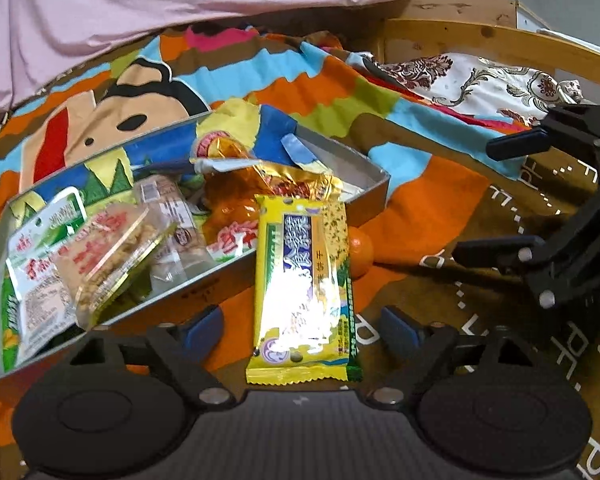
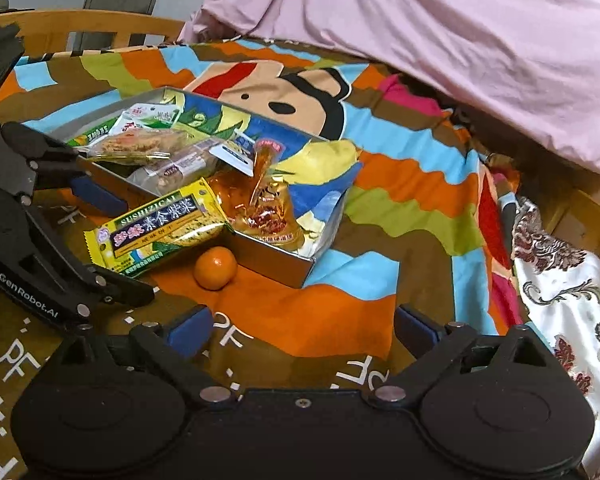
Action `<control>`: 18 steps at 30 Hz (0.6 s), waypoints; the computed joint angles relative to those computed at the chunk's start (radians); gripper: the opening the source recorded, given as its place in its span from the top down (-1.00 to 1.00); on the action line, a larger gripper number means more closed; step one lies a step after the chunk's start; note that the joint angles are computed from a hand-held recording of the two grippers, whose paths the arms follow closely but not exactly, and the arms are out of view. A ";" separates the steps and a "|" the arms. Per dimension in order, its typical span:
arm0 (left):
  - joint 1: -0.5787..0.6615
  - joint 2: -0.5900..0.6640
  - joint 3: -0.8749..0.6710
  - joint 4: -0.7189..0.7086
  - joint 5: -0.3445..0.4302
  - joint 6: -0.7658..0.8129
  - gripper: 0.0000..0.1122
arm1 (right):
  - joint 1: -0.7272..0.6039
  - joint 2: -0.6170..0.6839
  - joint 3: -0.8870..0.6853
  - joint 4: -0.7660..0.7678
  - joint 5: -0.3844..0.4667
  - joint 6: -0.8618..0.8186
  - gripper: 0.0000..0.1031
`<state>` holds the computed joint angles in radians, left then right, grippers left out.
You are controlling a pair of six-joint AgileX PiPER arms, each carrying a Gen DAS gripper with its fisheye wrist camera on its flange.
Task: Organize snacks
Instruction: 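Move the left gripper to the yellow wafer bar while the right approaches the mandarin, then close the left gripper on the yellow wafer bar while the right grasps the mandarin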
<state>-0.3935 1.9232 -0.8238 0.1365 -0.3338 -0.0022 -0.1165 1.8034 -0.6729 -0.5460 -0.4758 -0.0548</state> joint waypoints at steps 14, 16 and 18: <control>0.045 -0.010 0.009 0.128 -0.011 -0.165 0.08 | 0.063 0.083 -0.089 -0.109 0.061 0.118 -0.63; 0.049 -0.019 0.019 0.122 -0.011 -0.169 0.08 | 0.074 0.096 -0.110 -0.130 0.074 0.146 -0.59; 0.050 -0.028 0.028 0.092 -0.005 -0.151 0.08 | 0.088 0.112 -0.137 -0.148 0.093 0.179 -0.52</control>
